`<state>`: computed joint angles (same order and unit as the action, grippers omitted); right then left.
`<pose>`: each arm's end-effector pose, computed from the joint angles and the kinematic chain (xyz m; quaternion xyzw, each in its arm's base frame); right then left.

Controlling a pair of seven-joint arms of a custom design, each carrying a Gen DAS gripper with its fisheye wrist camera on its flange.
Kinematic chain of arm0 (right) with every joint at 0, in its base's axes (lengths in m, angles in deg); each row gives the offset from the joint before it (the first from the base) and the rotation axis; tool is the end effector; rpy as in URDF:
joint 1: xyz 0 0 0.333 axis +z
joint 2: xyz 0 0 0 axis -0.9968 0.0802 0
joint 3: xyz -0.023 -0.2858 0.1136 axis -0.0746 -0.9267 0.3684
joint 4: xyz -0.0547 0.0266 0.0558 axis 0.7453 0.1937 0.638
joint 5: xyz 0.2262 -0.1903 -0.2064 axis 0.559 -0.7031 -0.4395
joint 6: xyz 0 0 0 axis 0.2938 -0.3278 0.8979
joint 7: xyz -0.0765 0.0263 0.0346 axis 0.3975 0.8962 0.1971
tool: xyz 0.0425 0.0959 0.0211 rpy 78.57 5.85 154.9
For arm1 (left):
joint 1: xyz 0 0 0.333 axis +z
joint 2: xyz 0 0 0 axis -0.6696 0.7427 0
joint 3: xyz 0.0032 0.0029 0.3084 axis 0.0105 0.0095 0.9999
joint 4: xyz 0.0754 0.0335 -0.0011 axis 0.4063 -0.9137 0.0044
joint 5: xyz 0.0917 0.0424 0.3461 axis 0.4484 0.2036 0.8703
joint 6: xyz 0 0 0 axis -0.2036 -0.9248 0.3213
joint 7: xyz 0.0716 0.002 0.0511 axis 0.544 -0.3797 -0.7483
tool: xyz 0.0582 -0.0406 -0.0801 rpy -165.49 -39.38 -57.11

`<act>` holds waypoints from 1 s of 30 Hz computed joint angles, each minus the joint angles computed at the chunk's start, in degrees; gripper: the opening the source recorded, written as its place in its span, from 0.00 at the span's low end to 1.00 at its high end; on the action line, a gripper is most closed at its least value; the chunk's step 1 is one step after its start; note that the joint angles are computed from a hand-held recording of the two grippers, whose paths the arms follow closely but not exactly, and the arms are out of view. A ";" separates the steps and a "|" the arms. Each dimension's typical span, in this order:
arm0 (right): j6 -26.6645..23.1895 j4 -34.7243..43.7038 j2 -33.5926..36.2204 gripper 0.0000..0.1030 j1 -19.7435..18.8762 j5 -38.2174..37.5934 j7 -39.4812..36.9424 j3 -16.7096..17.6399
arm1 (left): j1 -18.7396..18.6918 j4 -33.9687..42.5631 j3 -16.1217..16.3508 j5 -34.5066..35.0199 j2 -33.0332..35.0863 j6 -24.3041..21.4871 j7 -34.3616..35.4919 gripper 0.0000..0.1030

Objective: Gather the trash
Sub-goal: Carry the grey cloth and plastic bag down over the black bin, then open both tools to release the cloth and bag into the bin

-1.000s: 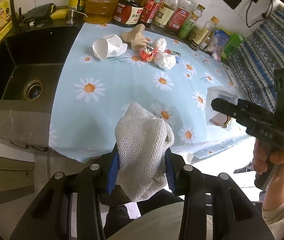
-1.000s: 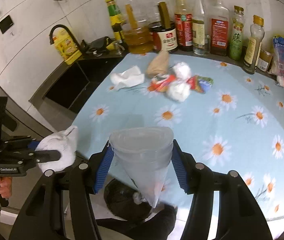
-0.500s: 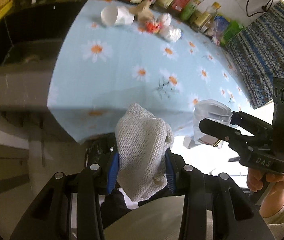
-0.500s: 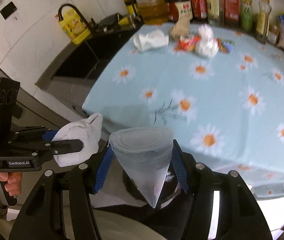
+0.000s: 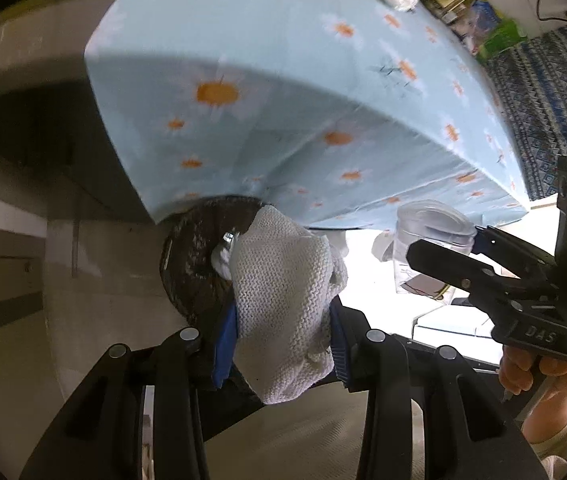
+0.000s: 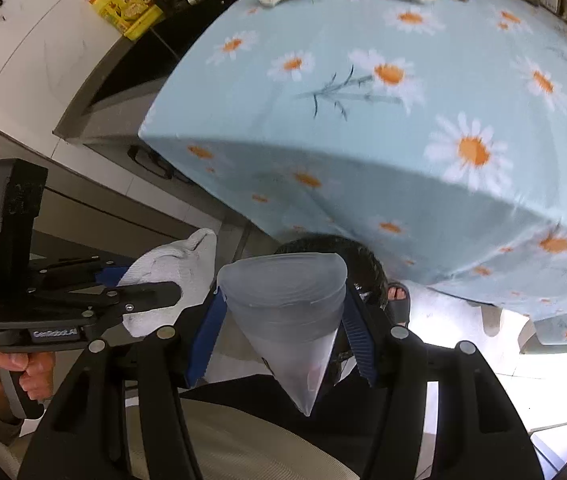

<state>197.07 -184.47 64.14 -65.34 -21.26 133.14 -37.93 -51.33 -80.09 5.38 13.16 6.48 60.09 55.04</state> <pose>0.4760 0.2316 0.4915 -0.6801 0.6974 0.0618 0.2174 0.5235 -0.2292 0.4560 0.5617 -0.7968 0.1720 0.1419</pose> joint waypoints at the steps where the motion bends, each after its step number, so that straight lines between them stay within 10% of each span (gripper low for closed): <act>1: 0.04 -0.29 0.02 0.56 0.11 0.49 -0.09 0.07 | -0.10 -0.09 0.02 0.43 0.30 -0.09 -0.46 0.37; 30: 0.05 -2.18 1.98 0.59 0.46 4.94 0.30 0.32 | 0.01 0.58 -0.60 2.00 4.53 -0.63 -1.87 0.37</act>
